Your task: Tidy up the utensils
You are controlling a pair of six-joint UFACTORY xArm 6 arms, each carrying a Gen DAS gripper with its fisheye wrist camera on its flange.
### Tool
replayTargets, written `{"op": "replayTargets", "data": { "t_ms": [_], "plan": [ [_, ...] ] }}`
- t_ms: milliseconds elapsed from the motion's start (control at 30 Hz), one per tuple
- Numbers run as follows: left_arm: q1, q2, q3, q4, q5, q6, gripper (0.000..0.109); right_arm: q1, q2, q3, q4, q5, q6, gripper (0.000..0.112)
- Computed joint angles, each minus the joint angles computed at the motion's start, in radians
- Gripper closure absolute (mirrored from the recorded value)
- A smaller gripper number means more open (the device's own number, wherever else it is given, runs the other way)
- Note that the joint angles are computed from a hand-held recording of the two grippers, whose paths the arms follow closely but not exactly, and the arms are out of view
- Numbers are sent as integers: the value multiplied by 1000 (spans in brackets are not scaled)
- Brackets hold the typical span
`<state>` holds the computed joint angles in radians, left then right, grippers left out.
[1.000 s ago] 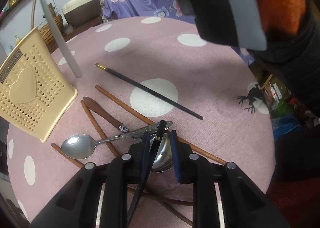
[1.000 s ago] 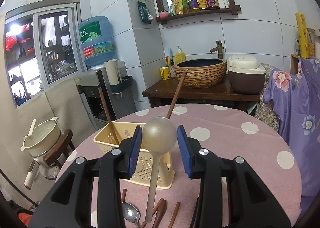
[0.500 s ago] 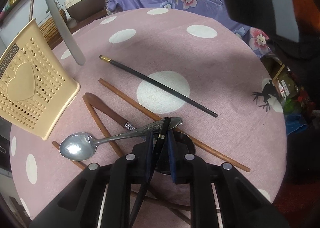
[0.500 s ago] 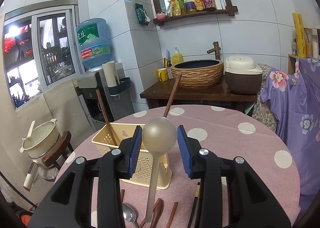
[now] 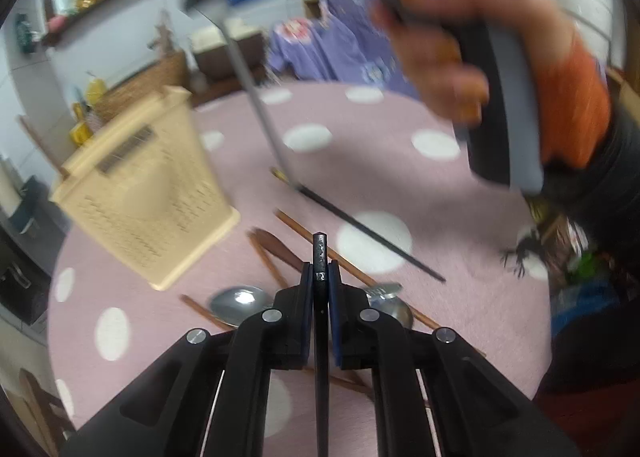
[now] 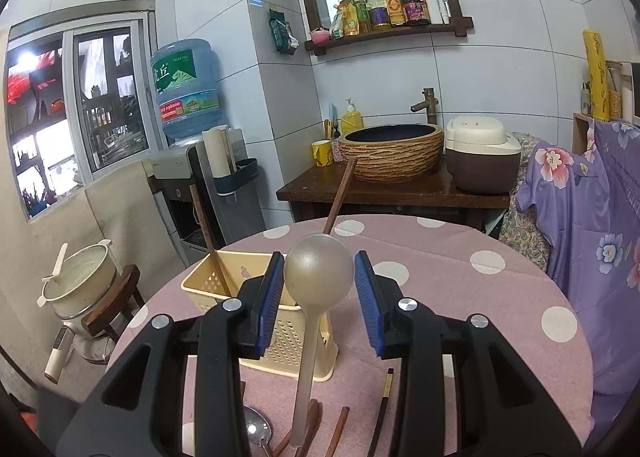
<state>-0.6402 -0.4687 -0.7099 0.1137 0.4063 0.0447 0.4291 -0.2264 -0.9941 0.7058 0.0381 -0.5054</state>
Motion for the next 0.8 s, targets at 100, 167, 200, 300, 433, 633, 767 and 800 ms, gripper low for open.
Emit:
{"op": "replayTargets", "data": {
  "t_ms": [100, 167, 200, 300, 433, 633, 767, 800],
  "plan": [
    [39, -78, 2, 64, -29, -74, 100, -7, 4, -29, 77, 49, -67, 75],
    [64, -123, -5, 87, -55, -117, 100, -9, 10, -45, 76, 62, -72, 75],
    [78, -141, -10, 85, -65, -124, 100, -7, 12, -51, 79, 63, -77, 75],
    [110, -181, -31, 82, -87, -152, 100, -5, 28, -84, 105, 78, -100, 75],
    [140, -180, -84, 41, -107, -141, 100, -2, 58, -126, 19, 81, -30, 75],
    [163, -128, -195, -82, -114, -71, 100, -5, 89, -181, -100, 98, 75, 75],
    [168, -111, -244, -137, -122, -36, 100, -7, 104, -212, -170, 108, 129, 75],
    [171, -111, -245, -126, -131, -45, 100, -7, 110, -221, -182, 109, 138, 75]
  ]
}}
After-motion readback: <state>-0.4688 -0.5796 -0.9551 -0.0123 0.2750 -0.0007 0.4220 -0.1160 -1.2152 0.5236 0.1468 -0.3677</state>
